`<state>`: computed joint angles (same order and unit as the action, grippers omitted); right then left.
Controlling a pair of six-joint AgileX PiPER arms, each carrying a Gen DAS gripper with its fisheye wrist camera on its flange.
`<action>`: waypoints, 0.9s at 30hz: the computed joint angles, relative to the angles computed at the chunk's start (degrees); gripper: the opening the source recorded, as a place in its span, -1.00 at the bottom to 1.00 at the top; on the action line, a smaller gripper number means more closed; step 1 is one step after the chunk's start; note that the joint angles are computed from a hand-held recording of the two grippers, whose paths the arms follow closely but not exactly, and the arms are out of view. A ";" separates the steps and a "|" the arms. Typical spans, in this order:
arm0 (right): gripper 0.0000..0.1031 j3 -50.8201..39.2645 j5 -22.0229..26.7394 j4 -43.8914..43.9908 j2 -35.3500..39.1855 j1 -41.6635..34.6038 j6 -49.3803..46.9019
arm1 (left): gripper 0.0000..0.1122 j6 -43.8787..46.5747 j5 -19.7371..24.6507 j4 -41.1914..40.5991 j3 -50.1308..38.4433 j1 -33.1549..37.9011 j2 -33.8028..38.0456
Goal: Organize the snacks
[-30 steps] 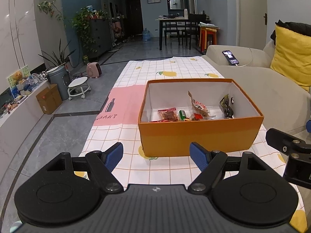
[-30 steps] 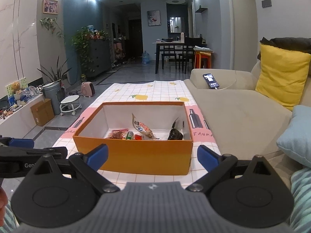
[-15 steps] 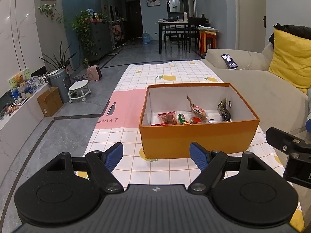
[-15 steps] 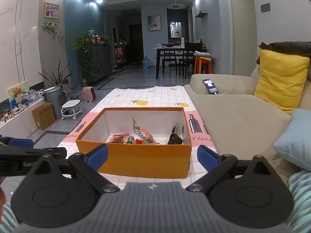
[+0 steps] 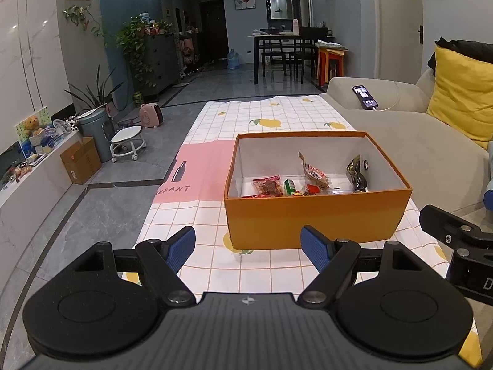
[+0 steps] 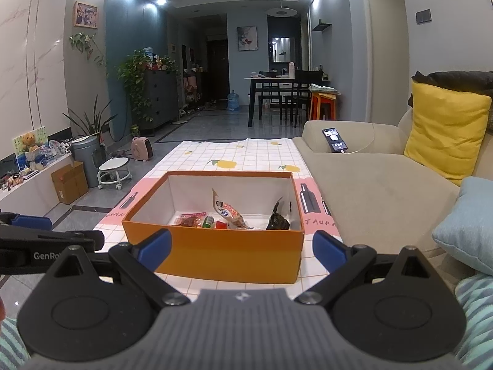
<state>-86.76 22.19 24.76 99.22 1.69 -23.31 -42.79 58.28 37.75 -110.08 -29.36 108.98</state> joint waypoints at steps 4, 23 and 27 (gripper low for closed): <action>0.84 -0.17 0.02 -0.25 0.15 0.26 -0.19 | 0.62 -0.06 0.06 -0.07 0.04 0.06 -0.07; 0.84 0.43 -0.09 0.68 -0.25 0.27 -1.58 | 0.62 -0.56 0.10 -0.12 0.71 -0.03 -0.51; 0.84 0.49 -0.11 0.82 -0.29 0.26 -1.81 | 0.62 -0.56 -0.02 -0.03 0.90 0.03 -0.59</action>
